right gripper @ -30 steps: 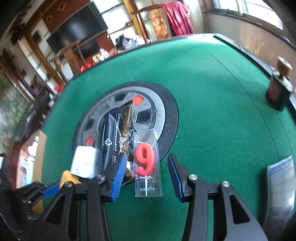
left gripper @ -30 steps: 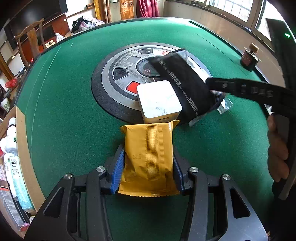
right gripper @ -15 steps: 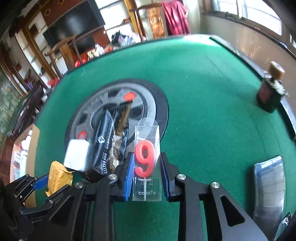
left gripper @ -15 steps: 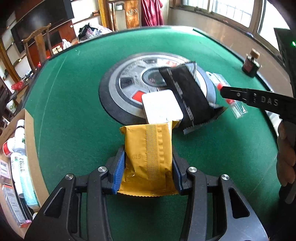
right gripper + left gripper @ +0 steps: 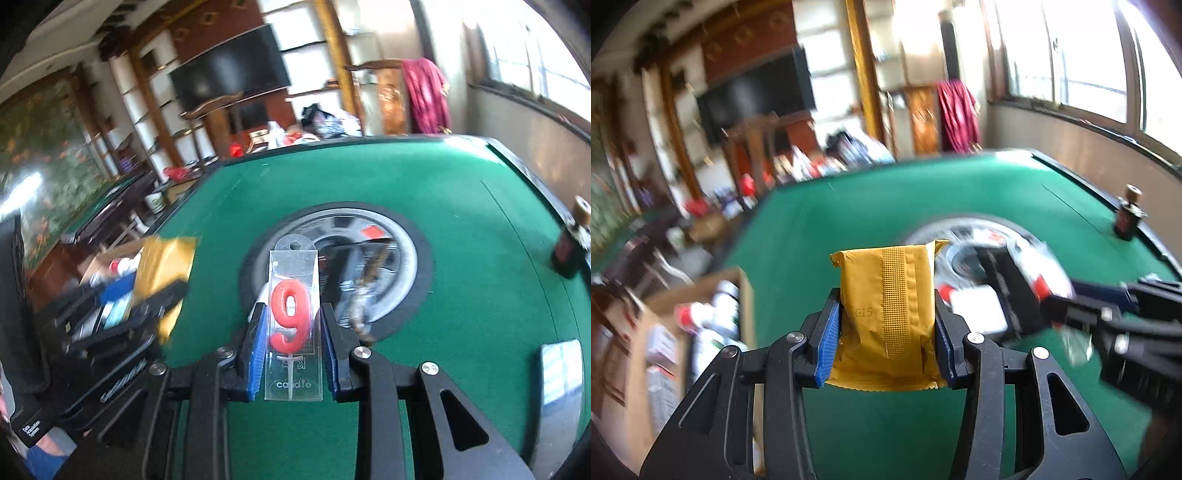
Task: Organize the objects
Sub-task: 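Carry the envelope and candle package over the cardboard box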
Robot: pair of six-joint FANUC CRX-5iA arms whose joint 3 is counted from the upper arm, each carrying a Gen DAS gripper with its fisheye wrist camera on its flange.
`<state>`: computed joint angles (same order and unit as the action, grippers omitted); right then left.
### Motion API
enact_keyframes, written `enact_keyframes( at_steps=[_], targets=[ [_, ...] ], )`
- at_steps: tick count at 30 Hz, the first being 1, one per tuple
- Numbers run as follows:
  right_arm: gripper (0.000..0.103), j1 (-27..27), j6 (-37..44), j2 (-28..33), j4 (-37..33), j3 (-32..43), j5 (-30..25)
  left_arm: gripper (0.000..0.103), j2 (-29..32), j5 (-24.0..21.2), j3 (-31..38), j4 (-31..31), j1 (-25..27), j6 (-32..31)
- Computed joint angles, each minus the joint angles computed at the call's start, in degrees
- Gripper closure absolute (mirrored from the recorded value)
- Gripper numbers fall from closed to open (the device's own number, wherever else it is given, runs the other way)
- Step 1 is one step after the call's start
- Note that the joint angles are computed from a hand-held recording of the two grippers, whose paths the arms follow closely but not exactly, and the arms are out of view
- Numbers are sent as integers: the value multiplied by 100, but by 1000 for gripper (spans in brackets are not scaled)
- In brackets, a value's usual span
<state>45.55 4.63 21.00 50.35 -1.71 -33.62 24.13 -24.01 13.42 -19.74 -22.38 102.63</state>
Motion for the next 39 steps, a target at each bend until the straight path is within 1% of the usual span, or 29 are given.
enact_keyframes(
  at_steps=[1,2,3,8,19,21,23,24,28,30,33,36,39],
  targets=[
    [76,19,4,15,74,-2,-11,59,-25,-64,108,-748,-139,688],
    [76,38,-29,27,149,-8,-41,59,-34,-134,171,-1197,-231,1097],
    [76,41,-86,25,207,-25,-45,59,-54,-151,185,-1458,-283,1329],
    [76,53,-80,58,179,19,-84,59,-35,-141,185,-1431,-257,1298],
    [76,144,-164,137,420,60,-297,59,-165,-136,79,-1918,-331,1895],
    [76,172,-170,142,453,61,-326,59,-190,-86,32,-1833,-295,1823],
    [76,181,-163,139,468,56,-313,59,-209,-114,33,-1941,-312,1978],
    [76,185,-149,141,470,59,-312,59,-221,-84,11,-1887,-292,1917],
    [76,184,-60,156,421,96,-306,59,-272,-70,-20,-1966,-294,2003],
    [76,199,-27,170,412,119,-314,59,-320,-82,-62,-2082,-316,2150],
    [76,226,39,184,363,151,-304,59,-371,-22,-123,-1998,-265,2125],
    [76,260,165,192,167,234,-208,59,-460,90,-245,-1689,-142,1859],
    [76,321,414,237,-178,401,-110,59,-639,308,-522,-970,152,1342]
  ],
)
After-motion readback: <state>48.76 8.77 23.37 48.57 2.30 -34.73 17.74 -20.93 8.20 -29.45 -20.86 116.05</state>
